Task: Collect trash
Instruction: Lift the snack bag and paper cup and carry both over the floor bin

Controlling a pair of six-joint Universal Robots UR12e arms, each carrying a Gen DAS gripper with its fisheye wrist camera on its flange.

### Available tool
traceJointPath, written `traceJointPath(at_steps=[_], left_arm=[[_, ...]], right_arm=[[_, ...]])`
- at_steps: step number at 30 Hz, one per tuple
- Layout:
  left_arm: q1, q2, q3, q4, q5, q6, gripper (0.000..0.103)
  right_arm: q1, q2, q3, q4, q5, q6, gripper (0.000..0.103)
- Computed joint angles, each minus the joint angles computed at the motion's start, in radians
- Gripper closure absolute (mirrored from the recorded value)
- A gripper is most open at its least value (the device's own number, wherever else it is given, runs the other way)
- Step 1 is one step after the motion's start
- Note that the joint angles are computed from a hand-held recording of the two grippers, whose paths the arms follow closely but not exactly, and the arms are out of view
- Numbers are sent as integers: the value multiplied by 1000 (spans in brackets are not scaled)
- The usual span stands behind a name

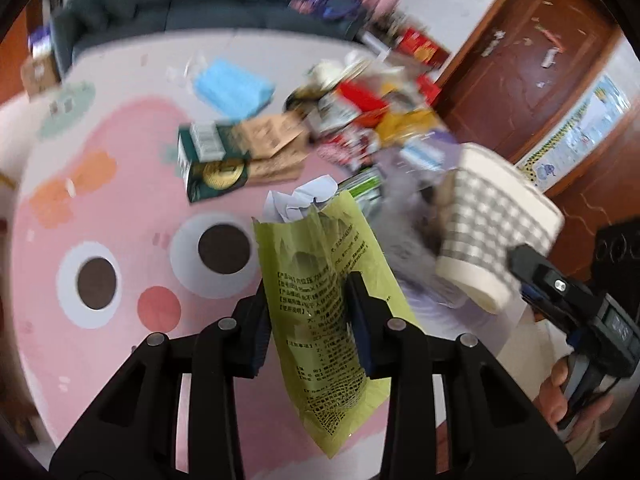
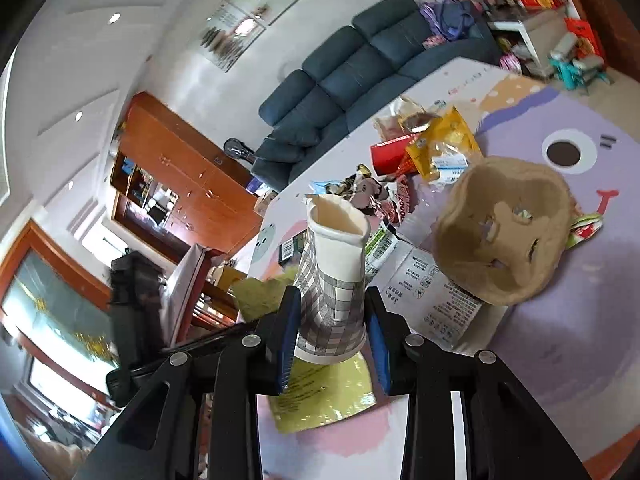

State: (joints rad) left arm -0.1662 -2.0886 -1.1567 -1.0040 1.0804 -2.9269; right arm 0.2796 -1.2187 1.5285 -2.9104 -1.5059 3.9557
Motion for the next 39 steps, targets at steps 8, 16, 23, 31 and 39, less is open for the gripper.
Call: traceJointPath(at_steps=[8,16,23,31,39], left_arm=[[-19,164,-247,339,-26,73,72],[-48,309,-426,371,-70,256,72],[-107,364,-502,258,-55,388,72],[-188,355,-545,166,74,496,72],[-235,301,-570,143,194,453,72]], right_arm=[[53,-112,96,22,-107,-102,71],[149,-254,215,143,-326,-120,71],[205,-339,313,338,-409,34,71],[153,-359,407,516,-249,145,71],[93,-311,470,579,-72,135,71]])
